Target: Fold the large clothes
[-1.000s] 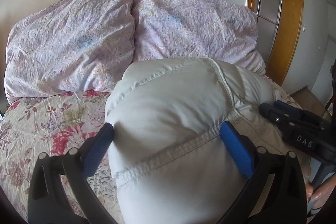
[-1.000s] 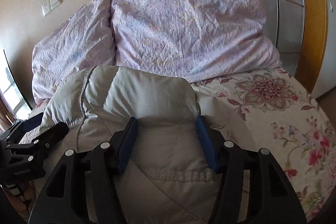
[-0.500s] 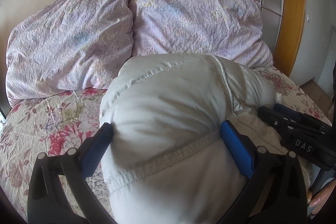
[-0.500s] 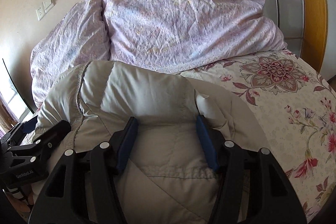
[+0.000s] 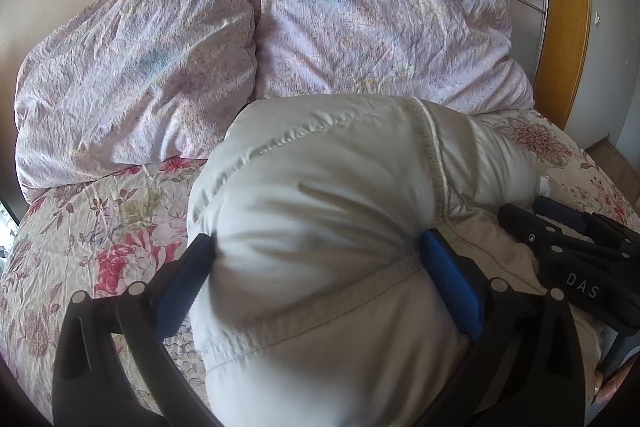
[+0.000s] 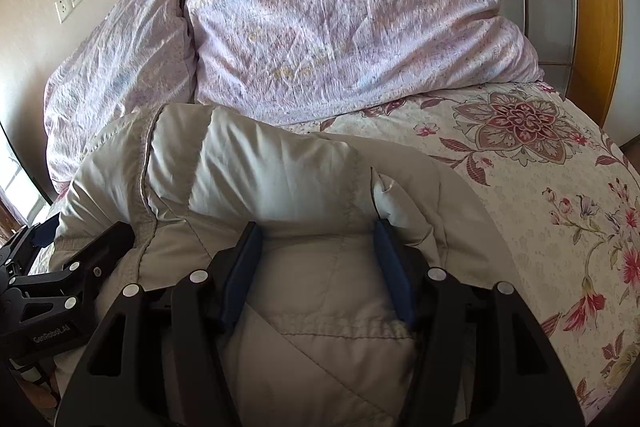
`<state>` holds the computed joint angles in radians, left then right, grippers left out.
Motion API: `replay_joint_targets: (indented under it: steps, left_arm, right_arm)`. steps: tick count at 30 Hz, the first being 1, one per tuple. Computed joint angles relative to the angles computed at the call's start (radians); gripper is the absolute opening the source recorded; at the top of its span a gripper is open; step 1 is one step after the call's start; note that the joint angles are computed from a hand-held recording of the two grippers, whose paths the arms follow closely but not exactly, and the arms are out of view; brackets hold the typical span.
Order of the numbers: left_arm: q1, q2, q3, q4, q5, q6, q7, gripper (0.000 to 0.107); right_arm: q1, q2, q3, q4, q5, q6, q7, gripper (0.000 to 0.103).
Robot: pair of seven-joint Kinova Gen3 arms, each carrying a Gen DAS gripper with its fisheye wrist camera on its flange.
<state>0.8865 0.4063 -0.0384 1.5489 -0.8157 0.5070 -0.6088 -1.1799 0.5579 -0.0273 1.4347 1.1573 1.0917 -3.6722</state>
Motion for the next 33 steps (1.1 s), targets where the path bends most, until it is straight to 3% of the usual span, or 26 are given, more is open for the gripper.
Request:
replay_joint_targets:
  steps: [18,33]
  left_arm:
    - [-0.024,0.015,0.014,-0.028,0.06,0.027,-0.08,0.101]
    - [0.019,0.049,0.003,-0.072,0.005,0.119,-0.049,0.101]
  right_arm:
    - [0.007,0.005,0.007,-0.022,-0.042,-0.003,0.048,0.059]
    - [0.009,0.028,0.021,-0.083,-0.112,0.03,0.144,0.059]
